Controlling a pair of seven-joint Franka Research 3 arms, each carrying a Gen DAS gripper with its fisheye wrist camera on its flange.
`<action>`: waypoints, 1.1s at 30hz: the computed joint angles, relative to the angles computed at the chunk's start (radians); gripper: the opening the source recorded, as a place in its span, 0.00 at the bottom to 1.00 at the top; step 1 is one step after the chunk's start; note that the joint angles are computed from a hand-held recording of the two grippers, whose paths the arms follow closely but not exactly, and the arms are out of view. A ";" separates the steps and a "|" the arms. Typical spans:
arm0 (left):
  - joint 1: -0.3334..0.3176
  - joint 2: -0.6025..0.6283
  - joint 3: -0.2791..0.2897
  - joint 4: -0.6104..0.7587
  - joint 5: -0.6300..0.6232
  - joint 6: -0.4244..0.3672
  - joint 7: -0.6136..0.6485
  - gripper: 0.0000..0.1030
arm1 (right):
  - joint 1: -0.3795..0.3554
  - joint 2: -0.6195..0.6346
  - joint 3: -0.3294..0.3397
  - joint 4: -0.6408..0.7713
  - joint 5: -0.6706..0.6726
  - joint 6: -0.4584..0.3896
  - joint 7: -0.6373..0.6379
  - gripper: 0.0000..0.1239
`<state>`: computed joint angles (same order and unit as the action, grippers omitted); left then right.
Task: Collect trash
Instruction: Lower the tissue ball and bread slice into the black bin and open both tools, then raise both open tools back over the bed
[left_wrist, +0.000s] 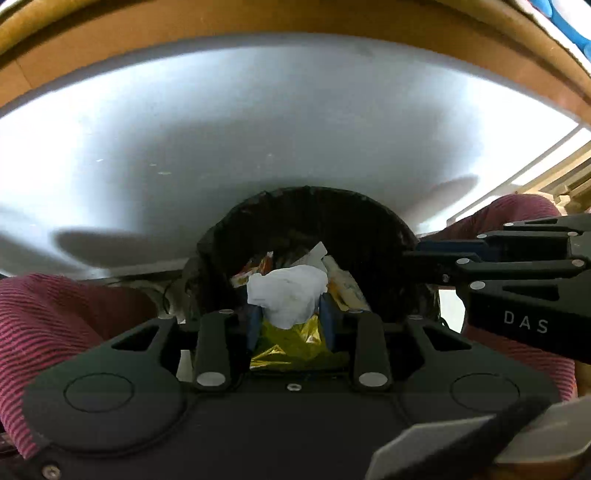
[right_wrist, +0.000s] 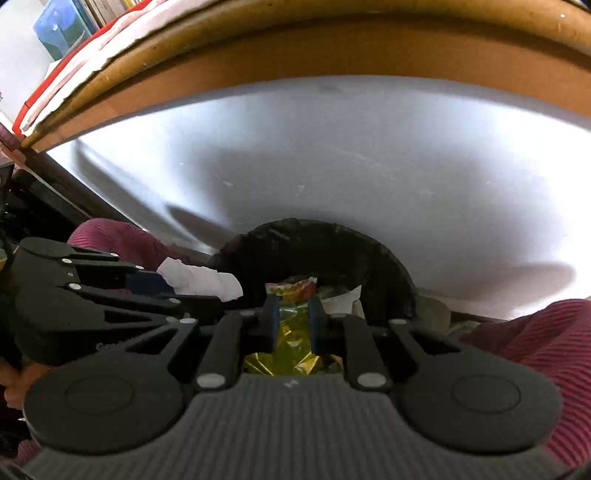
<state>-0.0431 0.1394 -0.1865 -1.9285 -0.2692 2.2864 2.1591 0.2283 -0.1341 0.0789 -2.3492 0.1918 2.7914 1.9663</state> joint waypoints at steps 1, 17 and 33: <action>-0.003 0.004 -0.001 0.001 0.005 0.003 -0.002 0.31 | 0.000 -0.001 -0.001 -0.001 0.001 -0.001 0.000 0.18; -0.005 -0.002 -0.001 -0.009 0.039 0.018 -0.031 0.72 | -0.010 -0.012 0.007 -0.017 -0.035 0.011 0.051 0.41; 0.001 -0.089 0.018 0.000 -0.096 0.023 0.068 0.73 | -0.035 -0.119 0.021 -0.031 -0.102 0.057 0.050 0.55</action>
<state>-0.0424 0.0503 -0.1689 -1.9283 -0.3652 2.3093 2.2269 0.1932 -0.2529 0.0994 -2.3799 0.0897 2.8487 2.0163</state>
